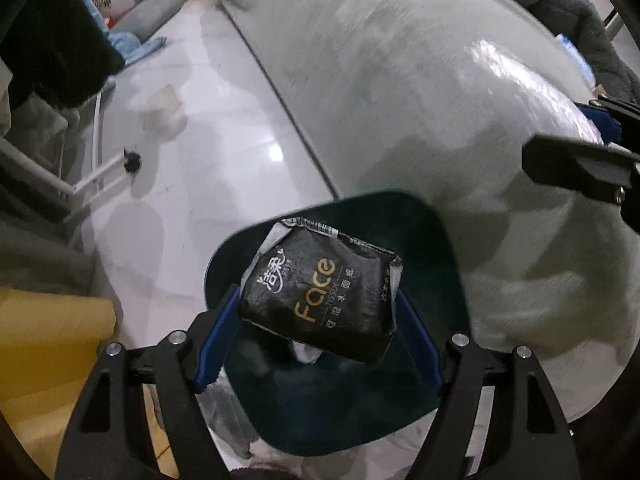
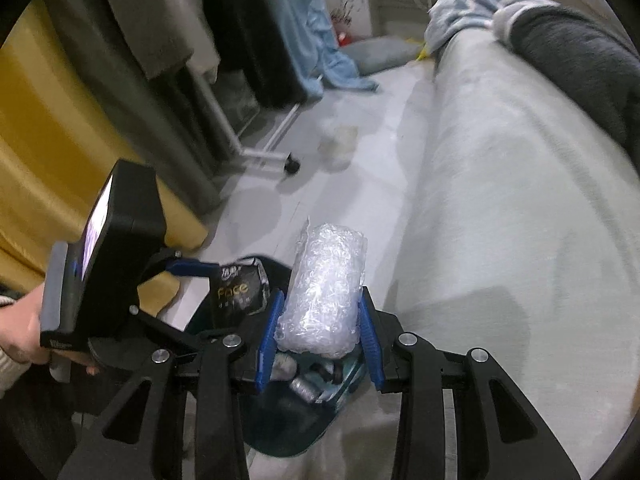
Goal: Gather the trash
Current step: 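Carry both items to the teal bin and open the left tool over it, then open the right tool to drop the bubble-wrap bag into the bin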
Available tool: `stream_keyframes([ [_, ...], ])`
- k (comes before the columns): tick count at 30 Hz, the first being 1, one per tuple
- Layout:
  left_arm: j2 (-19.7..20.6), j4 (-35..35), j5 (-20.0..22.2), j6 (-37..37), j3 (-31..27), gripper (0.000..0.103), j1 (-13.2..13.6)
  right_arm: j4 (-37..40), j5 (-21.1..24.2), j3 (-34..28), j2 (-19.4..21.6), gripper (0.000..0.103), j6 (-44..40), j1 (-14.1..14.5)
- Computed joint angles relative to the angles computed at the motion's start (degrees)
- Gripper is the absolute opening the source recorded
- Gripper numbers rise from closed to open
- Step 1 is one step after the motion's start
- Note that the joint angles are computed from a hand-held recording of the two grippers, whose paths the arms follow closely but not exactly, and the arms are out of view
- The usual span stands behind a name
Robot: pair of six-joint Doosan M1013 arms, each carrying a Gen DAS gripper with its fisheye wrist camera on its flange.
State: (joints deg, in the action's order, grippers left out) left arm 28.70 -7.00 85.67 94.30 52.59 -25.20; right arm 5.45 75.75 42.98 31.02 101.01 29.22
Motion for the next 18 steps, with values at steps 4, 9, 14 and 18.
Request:
stream_keyframes([
  [4,0.52,0.48,2.80,0.05,0.17,0.078,0.50,1.33,3.55,-2.16,1.93,0.038,-0.62,0.34],
  [9,0.85,0.12,4.91,0.49,0.32,0.083,1.32,2.42,7.48,-4.81,4.12,0.038,-1.17,0.84],
  [14,0.59,-0.67,4.23,0.77,0.35,0.091,2.00,2.93,10.28,-6.42,5.61,0.038,-1.20,1.20],
  [18,0.00,-0.85,3.00,0.38,0.61,0.091,2.39,3.01,12.02,-7.91,6.82,0.038,-0.64,1.32],
])
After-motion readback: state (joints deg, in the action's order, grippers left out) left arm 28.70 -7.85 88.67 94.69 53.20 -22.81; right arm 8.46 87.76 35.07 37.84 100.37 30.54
